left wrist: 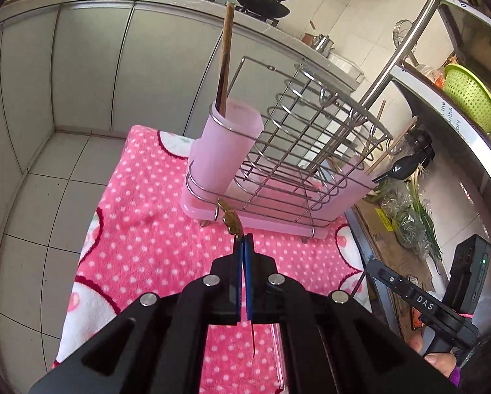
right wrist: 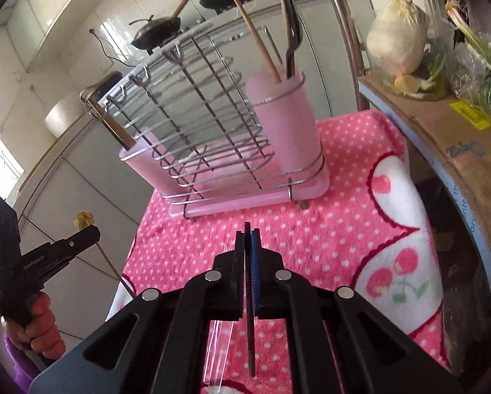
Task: Organize utensils
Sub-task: 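Raise the gold fork with the left tool while the right tool raises the chopstick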
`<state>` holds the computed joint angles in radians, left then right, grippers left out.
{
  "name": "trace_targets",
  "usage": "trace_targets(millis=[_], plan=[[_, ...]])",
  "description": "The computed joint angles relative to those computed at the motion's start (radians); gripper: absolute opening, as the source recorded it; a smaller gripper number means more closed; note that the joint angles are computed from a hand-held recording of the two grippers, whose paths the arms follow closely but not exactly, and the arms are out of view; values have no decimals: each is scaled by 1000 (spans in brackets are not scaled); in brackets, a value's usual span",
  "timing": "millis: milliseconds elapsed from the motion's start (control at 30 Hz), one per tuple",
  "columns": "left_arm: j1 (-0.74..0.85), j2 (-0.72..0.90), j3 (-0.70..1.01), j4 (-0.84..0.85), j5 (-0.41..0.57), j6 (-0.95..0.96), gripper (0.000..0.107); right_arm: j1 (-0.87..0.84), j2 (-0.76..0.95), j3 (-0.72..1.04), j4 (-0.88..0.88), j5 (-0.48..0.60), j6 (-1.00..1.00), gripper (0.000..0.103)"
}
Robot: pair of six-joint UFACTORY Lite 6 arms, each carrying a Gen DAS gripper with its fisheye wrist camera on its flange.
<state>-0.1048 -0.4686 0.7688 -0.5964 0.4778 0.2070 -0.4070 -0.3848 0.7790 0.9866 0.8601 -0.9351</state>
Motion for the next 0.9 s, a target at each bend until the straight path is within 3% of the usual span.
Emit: trace_targets(millis=[267,567,700,767,833,900], plan=[[-12,-39,97,128,27,-127,1,-153,3,144,78,137,-64,0],[3,-17,170,144,46,-143,1,-207,90,269,71,181,-51,0],[9,11,161,98,45,-102,1,-194,288,329,-9,159,48,1],[6,23,154,82,34,-84,1,-165,408,383,-62,129,123,7],[13,33,139,32,27,-33,1,-126,541,463,-120,98,220,22],[23,46,129,-15,24,18,1,-85,653,539,-162,79,303,25]])
